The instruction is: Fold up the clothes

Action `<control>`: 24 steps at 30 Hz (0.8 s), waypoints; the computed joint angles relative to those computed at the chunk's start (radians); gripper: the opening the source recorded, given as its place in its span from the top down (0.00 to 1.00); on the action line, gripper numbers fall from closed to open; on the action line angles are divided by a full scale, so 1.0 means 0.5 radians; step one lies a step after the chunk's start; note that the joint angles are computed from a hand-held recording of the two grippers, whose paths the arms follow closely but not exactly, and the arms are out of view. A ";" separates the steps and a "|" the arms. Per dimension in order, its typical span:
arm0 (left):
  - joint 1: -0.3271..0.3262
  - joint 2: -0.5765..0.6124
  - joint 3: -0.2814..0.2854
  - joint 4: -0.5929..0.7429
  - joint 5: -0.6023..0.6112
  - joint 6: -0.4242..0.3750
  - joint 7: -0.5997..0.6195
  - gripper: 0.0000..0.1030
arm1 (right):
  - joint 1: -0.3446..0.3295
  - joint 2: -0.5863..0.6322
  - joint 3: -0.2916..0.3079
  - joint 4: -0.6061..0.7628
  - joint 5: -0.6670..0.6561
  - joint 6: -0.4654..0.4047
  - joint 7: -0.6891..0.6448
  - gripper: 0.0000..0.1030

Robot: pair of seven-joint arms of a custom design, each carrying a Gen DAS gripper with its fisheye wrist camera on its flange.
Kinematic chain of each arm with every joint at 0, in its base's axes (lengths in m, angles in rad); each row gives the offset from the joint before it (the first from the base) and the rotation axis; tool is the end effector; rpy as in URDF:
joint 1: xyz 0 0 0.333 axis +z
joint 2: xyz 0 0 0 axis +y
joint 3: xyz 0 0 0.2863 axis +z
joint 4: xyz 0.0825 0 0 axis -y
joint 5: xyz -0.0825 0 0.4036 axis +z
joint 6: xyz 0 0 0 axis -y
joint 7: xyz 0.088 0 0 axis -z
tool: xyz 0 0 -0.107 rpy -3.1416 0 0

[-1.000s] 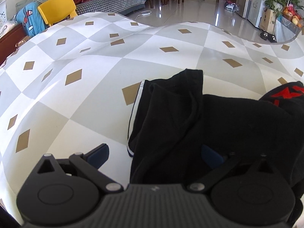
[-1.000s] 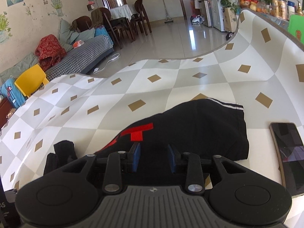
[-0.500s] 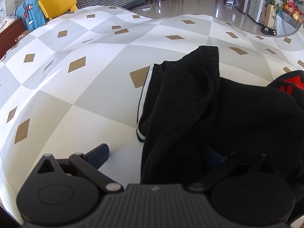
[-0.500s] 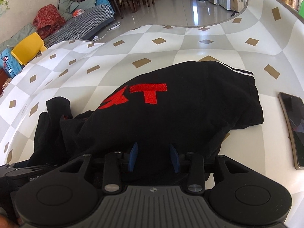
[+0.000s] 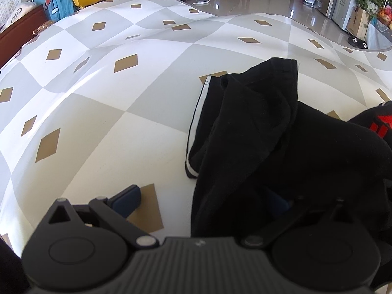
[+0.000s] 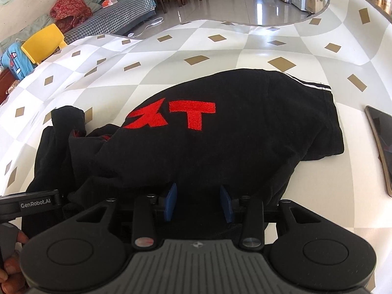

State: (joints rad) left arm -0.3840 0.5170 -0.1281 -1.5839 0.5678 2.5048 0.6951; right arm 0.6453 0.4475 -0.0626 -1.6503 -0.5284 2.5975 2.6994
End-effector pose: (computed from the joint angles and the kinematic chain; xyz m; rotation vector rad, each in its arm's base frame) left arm 0.6368 -0.3476 0.3462 -1.9091 1.9035 -0.5071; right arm 0.5890 0.4067 0.3699 -1.6925 1.9588 -0.4929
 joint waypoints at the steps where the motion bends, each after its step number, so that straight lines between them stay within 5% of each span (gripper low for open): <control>1: 0.004 -0.013 -0.001 -0.016 -0.005 -0.004 0.001 0.00 | 0.008 -0.002 -0.001 -0.002 -0.009 -0.008 0.001 0.63; 6: 0.022 -0.095 -0.007 -0.119 -0.006 0.011 -0.019 0.00 | 0.039 -0.007 0.001 0.004 -0.058 -0.062 0.017 0.62; 14: 0.071 -0.272 -0.005 -0.307 0.068 0.300 -0.138 0.00 | 0.043 -0.011 0.017 0.016 -0.087 -0.126 0.079 0.59; 24: 0.136 -0.091 -0.055 -0.001 -0.199 0.274 -0.020 0.00 | 0.026 -0.005 0.033 0.026 -0.072 -0.134 0.071 0.58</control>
State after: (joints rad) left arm -0.3162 0.4716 -0.1557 -1.5844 0.4681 2.6420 0.6850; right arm 0.6581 0.4447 -0.0462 -1.6373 -0.5645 2.5305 2.7349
